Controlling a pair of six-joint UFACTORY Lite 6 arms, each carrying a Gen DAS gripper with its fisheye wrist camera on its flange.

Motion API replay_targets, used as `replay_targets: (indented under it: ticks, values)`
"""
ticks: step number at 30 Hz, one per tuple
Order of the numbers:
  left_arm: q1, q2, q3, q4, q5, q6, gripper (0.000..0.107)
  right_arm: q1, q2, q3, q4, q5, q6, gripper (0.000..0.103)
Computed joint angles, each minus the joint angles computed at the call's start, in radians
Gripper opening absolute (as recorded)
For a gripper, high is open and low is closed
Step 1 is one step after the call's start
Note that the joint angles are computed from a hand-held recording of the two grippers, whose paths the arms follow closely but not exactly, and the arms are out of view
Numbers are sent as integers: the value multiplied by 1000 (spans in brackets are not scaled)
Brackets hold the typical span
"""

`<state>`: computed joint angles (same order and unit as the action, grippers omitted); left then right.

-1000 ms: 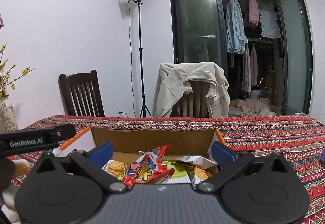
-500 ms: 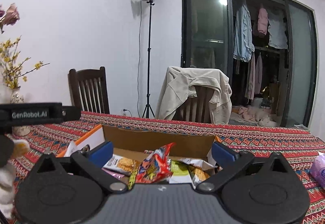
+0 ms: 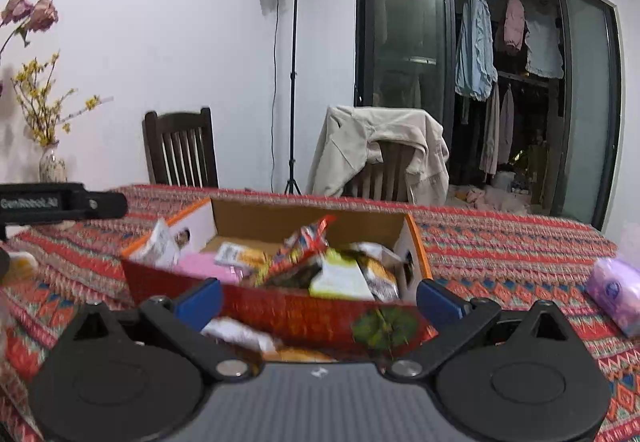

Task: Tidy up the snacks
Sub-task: 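Move both tools back to the remaining snack pile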

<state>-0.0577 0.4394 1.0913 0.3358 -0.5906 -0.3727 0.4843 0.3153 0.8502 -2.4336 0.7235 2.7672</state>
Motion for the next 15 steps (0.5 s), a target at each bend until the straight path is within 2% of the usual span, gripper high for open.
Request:
replay_targets:
  ticks: [7, 15]
  values:
    - [25, -5, -113, 5, -57, 35, 103, 16, -43, -150, -10, 17, 69, 103]
    - [44, 87, -106, -27, -121, 79, 103, -10, -5, -188, -31, 21, 110, 103]
